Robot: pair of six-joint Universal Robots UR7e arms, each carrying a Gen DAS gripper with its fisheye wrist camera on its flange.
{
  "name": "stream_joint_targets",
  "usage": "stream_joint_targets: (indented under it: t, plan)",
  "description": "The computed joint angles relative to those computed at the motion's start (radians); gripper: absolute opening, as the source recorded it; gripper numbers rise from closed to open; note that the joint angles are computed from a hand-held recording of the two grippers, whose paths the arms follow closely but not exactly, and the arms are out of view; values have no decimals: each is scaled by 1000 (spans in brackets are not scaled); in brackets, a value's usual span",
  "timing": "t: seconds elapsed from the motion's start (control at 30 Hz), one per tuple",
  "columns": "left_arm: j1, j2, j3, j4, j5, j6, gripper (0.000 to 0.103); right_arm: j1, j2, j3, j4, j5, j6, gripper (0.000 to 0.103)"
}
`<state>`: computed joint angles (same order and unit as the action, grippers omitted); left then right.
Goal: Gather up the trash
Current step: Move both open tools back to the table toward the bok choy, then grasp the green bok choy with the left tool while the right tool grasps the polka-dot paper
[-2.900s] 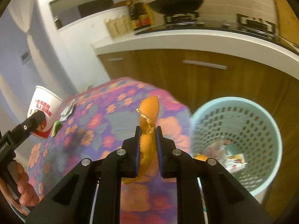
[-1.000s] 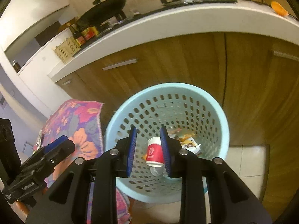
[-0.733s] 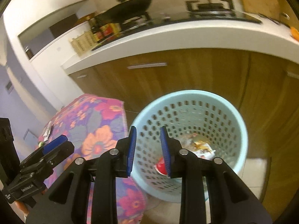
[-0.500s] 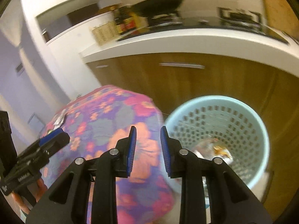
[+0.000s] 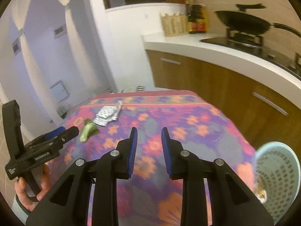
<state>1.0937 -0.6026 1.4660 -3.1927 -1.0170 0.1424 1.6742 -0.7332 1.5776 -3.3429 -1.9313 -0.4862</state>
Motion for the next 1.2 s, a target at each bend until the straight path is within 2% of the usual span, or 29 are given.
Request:
stream_joint_targets:
  t: [0.1, 0.23, 0.33, 0.43, 0.57, 0.67, 0.7, 0.73, 0.77, 0.8, 0.87, 0.9, 0.97, 1.0, 1.2]
  plan:
    - [26, -2, -29, 42, 8, -5, 80, 15, 62, -103, 92, -6, 8, 23]
    - [62, -5, -66, 114, -45, -9, 79, 25, 145, -245, 192, -3, 11, 23]
    - [84, 1, -77, 130, -85, -26, 77, 18, 197, -343, 267, 29, 31, 23]
    - [98, 8, -99, 166, -129, -54, 72, 15, 258, -436, 296, 44, 17, 23]
    - [92, 41, -170, 266, -78, -55, 72, 16, 340, -571, 363, 47, -3, 23]
    - [90, 73, -230, 334, -46, -52, 69, 19, 402, -690, 456, 39, 1, 23]
    - [89, 77, -234, 333, -42, -46, 69, 18, 413, -712, 478, 43, 2, 28]
    - [87, 82, -238, 333, -33, -40, 68, 18, 433, -746, 504, 38, 1, 40]
    - [84, 86, -240, 329, -18, -35, 67, 18, 444, -762, 508, 27, 0, 47]
    - [81, 90, -242, 326, -3, -30, 61, 20, 461, -783, 511, 1, 0, 50]
    - [80, 91, -236, 311, 0, -17, 49, 19, 463, -792, 541, 8, -5, 50]
    - [81, 89, -233, 310, -9, -14, 37, 21, 468, -800, 549, 1, -6, 50]
    - [80, 85, -223, 306, -28, -3, 25, 22, 480, -825, 595, -22, 3, 53]
    - [79, 84, -220, 303, -28, 4, 24, 22, 488, -846, 632, -26, 15, 53]
    - [82, 74, -197, 255, -32, -5, 21, 27, 515, -887, 677, -60, 11, 53]
